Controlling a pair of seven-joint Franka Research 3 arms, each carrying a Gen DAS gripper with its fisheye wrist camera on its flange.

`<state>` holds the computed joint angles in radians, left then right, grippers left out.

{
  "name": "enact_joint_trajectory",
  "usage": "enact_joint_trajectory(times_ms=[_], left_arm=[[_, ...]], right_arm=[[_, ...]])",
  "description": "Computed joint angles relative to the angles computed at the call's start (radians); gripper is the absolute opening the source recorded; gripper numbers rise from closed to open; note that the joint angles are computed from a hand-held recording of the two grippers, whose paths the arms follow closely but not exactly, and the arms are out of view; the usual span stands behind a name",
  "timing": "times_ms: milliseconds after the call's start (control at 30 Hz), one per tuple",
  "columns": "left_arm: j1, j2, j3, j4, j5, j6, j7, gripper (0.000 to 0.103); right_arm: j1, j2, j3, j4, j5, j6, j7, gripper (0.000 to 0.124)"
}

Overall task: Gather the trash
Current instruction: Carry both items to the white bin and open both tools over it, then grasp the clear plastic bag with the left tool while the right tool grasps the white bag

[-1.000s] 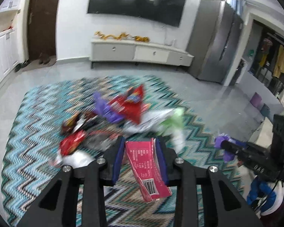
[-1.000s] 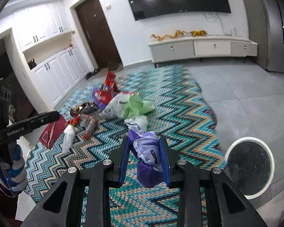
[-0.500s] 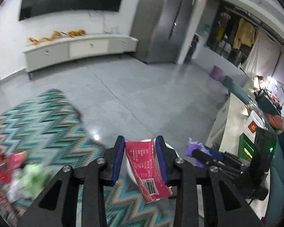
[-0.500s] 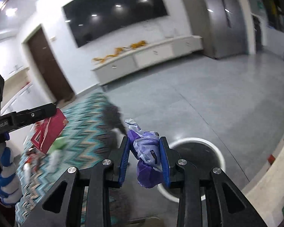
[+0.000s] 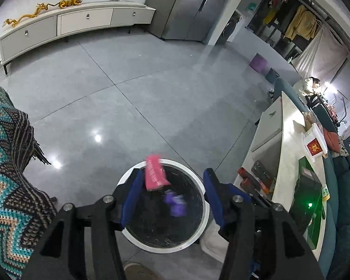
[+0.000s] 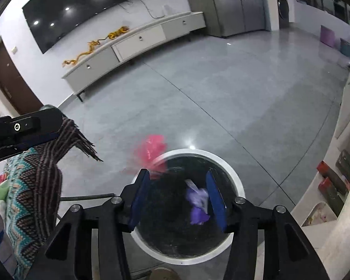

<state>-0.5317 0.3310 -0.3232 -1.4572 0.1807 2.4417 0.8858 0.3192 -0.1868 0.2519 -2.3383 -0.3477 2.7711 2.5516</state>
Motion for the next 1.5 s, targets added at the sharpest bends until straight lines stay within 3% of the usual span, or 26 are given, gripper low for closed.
enact_joint_trajectory(times_ms=[200, 433, 700, 767, 833, 1167, 1367, 1500], left_arm=[[-0.017, -0.029, 0.011, -0.032, 0.046, -0.003, -0.043, 0.053], [-0.057, -0.182, 0.028, -0.144, 0.269, -0.053, -0.214, 0.053], [-0.027, -0.445, -0.062, -0.331, 0.511, -0.213, -0.432, 0.053], [-0.013, -0.512, -0.091, -0.371, 0.537, -0.261, -0.466, 0.064], [0.005, -0.589, -0.11, -0.422, 0.537, -0.287, -0.488, 0.072], [0.085, -0.935, -0.182, -0.609, 0.472, -0.41, -0.521, 0.073], [0.107, -1.07, -0.204, -0.681, 0.418, -0.451, -0.519, 0.073], [0.103, -1.182, -0.187, -0.759, 0.375, -0.481, -0.521, 0.073]], right_arm=[[-0.002, -0.024, 0.008, -0.004, -0.017, -0.025, 0.011, 0.05], [0.004, -0.129, 0.052, -0.025, -0.012, -0.049, 0.005, 0.05], [0.0, -0.281, 0.154, -0.01, 0.0, -0.11, 0.001, 0.05], [0.005, -0.307, 0.183, 0.013, 0.001, -0.139, -0.008, 0.05], [0.012, -0.331, 0.211, 0.036, 0.003, -0.158, -0.01, 0.052], [0.017, -0.346, 0.31, 0.162, -0.018, -0.212, -0.014, 0.055], [0.025, -0.307, 0.357, 0.24, -0.043, -0.242, -0.007, 0.055], [0.051, -0.26, 0.373, 0.294, -0.072, -0.257, -0.02, 0.055]])
